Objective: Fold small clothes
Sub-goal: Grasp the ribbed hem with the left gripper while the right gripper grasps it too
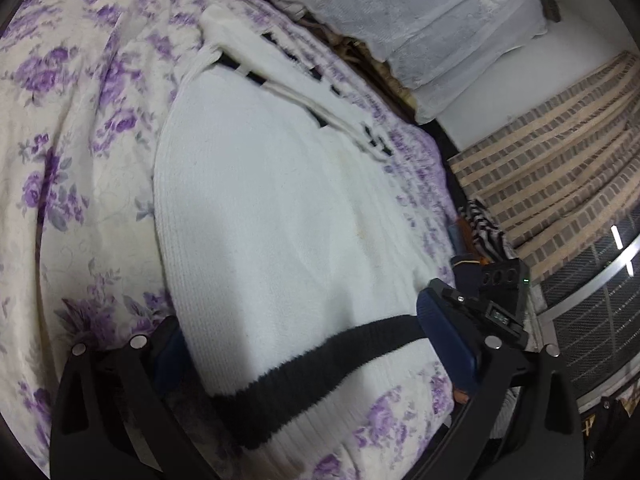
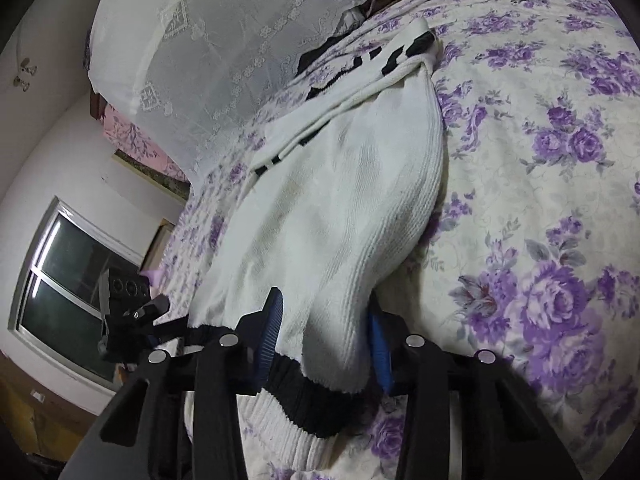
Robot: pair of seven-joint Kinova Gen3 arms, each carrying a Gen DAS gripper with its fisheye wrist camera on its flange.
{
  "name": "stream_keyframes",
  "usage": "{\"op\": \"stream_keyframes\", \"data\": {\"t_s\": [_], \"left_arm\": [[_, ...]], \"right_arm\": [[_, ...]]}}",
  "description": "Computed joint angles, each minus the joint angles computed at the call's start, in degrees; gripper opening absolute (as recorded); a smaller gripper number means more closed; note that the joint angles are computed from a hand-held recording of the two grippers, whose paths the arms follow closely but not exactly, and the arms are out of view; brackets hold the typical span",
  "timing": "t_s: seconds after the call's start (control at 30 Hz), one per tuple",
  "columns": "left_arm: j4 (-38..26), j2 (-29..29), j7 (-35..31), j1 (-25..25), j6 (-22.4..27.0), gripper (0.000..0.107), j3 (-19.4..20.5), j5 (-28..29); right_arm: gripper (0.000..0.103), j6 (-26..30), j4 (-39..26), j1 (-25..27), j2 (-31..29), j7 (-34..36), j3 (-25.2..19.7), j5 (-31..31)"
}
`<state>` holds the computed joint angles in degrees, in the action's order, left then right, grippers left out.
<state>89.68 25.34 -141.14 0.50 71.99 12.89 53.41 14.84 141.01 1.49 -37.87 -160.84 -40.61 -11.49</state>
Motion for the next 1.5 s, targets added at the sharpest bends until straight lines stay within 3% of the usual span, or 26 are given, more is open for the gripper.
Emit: {"op": "stream_keyframes", "data": {"t_s": [0.1,0.17,0.23,0.3,0.47,0.63,0.87,1.1,1.5], "left_arm": [[1.0,-0.9,-0.9,-0.6,-1.0,0.097,0.8,-0.3],[3.2,-2.6,-2.8,-0.4,-2.6,0.085,-0.3,1.3],[4.0,-2.6,-5.5,-1.5,-1.8,0.042,0.1,2.8],[3.7,-2.3,-4.7,-0.4,-2.1,0.032,-0.7,2.1],[1.2,-0.2,1.1,1.3,-1.5,0.035,-1.0,-1.4],[2.1,-1.3,-0.3,1.0,-2.7,0.033,-0.4,-1.7],[4.0,-3.6,-2.9,0.5,-4.5,0.023,-0.5,-0.5],[2.8,-5.4,-4.0,0.8,-4.6,0.019,-1.0,0.9],[-4.8,-3.3,2.3,4.4,-7.8,0.017,-0.1,-3.7]], "right_arm": [[0.042,1.9,-1.3,-0.2,1.0,0.5,-0.4,0.8],[0.037,3.2,-2.0,1.2,0.4,0.1,-1.7,1.2],[0.027,6.2,-4.0,5.1,-1.7,-0.7,-5.2,2.4],[0.023,8.8,-5.8,8.1,-4.0,-0.7,-7.9,3.7],[0.024,11.0,-7.3,7.4,0.7,1.4,-7.3,3.8],[0.024,11.0,-7.4,7.2,1.3,0.6,-7.3,4.9],[0.018,15.5,-9.9,11.6,-4.7,-1.5,-11.1,5.8],[0.017,10.9,-6.9,5.6,-4.4,0.1,-2.3,2.8],[0.017,13.3,-12.1,-2.7,4.2,6.4,11.5,6.6]]}}
